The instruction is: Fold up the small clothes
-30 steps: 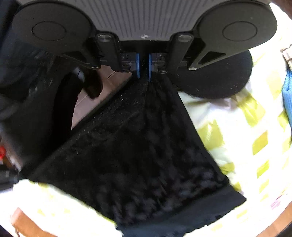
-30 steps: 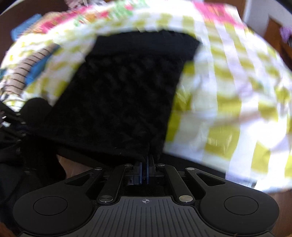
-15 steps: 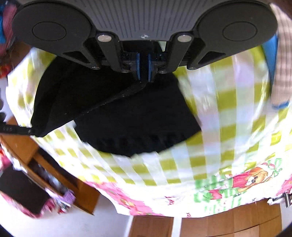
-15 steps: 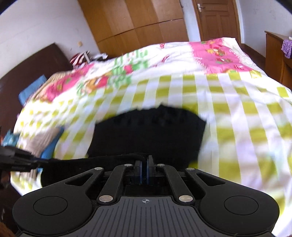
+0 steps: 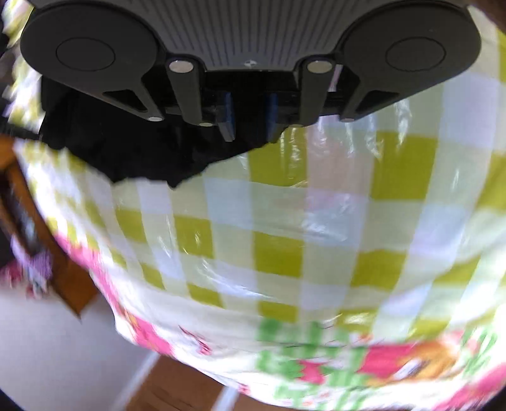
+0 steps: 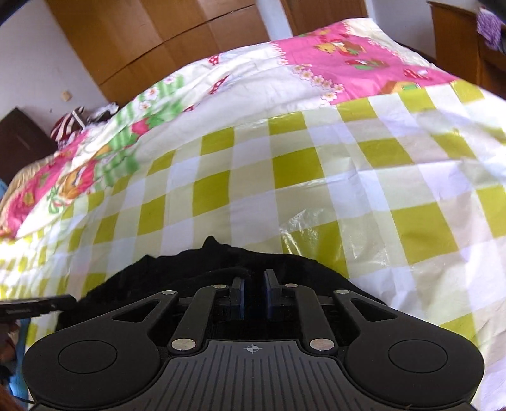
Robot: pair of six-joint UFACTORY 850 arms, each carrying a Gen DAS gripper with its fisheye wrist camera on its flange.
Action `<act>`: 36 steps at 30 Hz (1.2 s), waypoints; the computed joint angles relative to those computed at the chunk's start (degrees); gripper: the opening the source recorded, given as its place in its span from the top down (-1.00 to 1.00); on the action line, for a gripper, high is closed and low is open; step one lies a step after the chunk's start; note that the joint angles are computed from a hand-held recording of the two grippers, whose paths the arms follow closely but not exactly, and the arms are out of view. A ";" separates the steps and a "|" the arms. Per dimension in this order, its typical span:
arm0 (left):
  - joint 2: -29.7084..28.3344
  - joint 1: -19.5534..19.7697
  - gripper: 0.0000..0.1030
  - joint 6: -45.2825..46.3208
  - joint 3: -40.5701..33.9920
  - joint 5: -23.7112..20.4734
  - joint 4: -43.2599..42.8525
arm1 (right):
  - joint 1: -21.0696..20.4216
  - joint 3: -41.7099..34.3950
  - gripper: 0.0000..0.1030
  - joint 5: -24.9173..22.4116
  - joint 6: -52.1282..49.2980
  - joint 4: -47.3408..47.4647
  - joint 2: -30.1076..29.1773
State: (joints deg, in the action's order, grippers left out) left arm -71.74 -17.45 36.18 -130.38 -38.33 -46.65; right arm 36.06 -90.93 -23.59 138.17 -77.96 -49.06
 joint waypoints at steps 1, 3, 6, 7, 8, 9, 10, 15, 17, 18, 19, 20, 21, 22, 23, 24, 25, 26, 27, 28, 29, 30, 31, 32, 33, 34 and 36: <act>1.98 0.82 0.17 3.78 3.92 0.89 -5.29 | 0.30 1.49 0.63 -0.19 4.64 -4.04 0.63; 7.37 2.05 0.10 12.50 13.43 3.06 -14.13 | 1.29 4.69 0.52 -2.03 11.17 -10.45 2.39; 14.91 3.37 -0.12 26.98 26.62 4.74 -25.67 | 3.45 10.23 0.33 -5.39 18.22 -17.98 5.78; 16.78 3.56 -0.18 30.21 29.97 5.29 -27.71 | 4.22 11.31 0.28 -6.76 18.07 -18.49 6.43; 18.50 3.61 -0.19 32.81 33.21 5.91 -29.52 | 5.03 12.28 0.24 -8.30 17.66 -18.83 6.95; 19.74 3.56 -0.19 33.92 35.55 6.46 -30.02 | 5.75 13.10 0.17 -10.24 18.10 -19.32 7.31; 20.43 3.47 -0.19 34.78 37.10 6.44 -30.10 | 5.96 13.40 0.12 -11.72 19.44 -19.88 7.42; 20.92 1.80 -0.19 40.01 39.43 6.05 -31.45 | 4.66 12.39 0.09 -11.23 23.48 -23.78 6.96; 19.93 0.95 -0.19 40.79 37.90 5.69 -30.81 | 4.22 11.70 0.10 -9.95 23.65 -26.19 7.02; 19.29 0.40 -0.19 40.36 36.88 6.39 -30.58 | 3.62 10.36 0.10 -8.14 21.42 -24.65 6.70; 18.78 -0.13 -0.19 40.10 35.98 7.54 -30.63 | 2.77 8.21 0.11 -5.54 17.30 -20.71 5.91; 18.37 -0.51 -0.19 40.88 35.33 8.49 -31.38 | 1.86 5.91 0.11 -3.58 12.45 -14.98 4.95; 18.20 -0.85 -0.19 42.39 35.10 10.04 -32.94 | 1.18 4.23 0.10 -3.34 9.98 -10.24 4.10; 18.10 -1.18 -0.19 43.01 34.88 11.80 -33.44 | 0.46 3.45 0.11 -2.88 9.53 -7.88 3.60; 18.03 -1.30 -0.18 43.40 34.71 12.79 -33.62 | -0.15 3.13 0.11 -2.40 7.83 -4.78 3.32; 18.01 -1.18 -0.18 44.44 34.73 12.79 -34.48 | 0.00 3.57 0.07 -3.56 7.53 -4.09 3.49; 18.00 -0.94 -0.18 45.06 34.82 12.44 -35.07 | 0.73 4.46 0.07 -5.26 7.52 -5.79 4.08; 18.14 -0.75 -0.18 45.76 35.14 12.51 -36.02 | 1.78 6.05 0.08 -6.82 7.55 -9.25 4.95; 18.33 -0.52 -0.18 46.67 35.56 12.42 -37.21 | 2.63 7.08 0.07 -7.29 5.33 -10.31 5.57; 18.52 -0.24 -0.18 47.46 35.99 12.13 -38.35 | 3.22 7.80 0.07 -6.26 2.34 -10.14 5.89; 18.61 -0.05 -0.18 47.50 36.22 11.87 -38.76 | 3.83 8.41 0.09 -5.09 0.79 -10.64 6.03; 18.79 0.13 -0.18 47.18 36.53 11.74 -38.63 | 4.38 8.72 0.09 -4.55 -0.03 -11.10 5.89; 19.07 0.19 -0.18 47.26 37.00 12.01 -38.83 | 4.78 8.57 0.09 -4.00 -1.54 -10.94 5.52; 19.35 0.23 -0.18 47.43 37.49 12.24 -38.81 | 4.98 8.47 0.10 -3.14 -1.58 -12.33 5.12; 19.55 0.26 -0.18 47.58 37.88 12.33 -38.55 | 5.11 8.30 0.11 -2.75 -0.59 -14.40 4.66; 19.72 0.22 -0.18 47.85 38.29 12.41 -38.45 | 5.18 7.61 0.14 -2.78 -1.30 -14.71 3.97; 19.76 0.27 -0.19 47.83 38.67 12.17 -38.51 | 4.91 5.19 0.14 -3.42 -4.93 -12.41 2.01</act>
State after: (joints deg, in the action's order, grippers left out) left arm -51.97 -17.18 84.00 -91.71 -26.17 -85.16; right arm 40.97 -85.75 -27.01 133.24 -90.38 -47.06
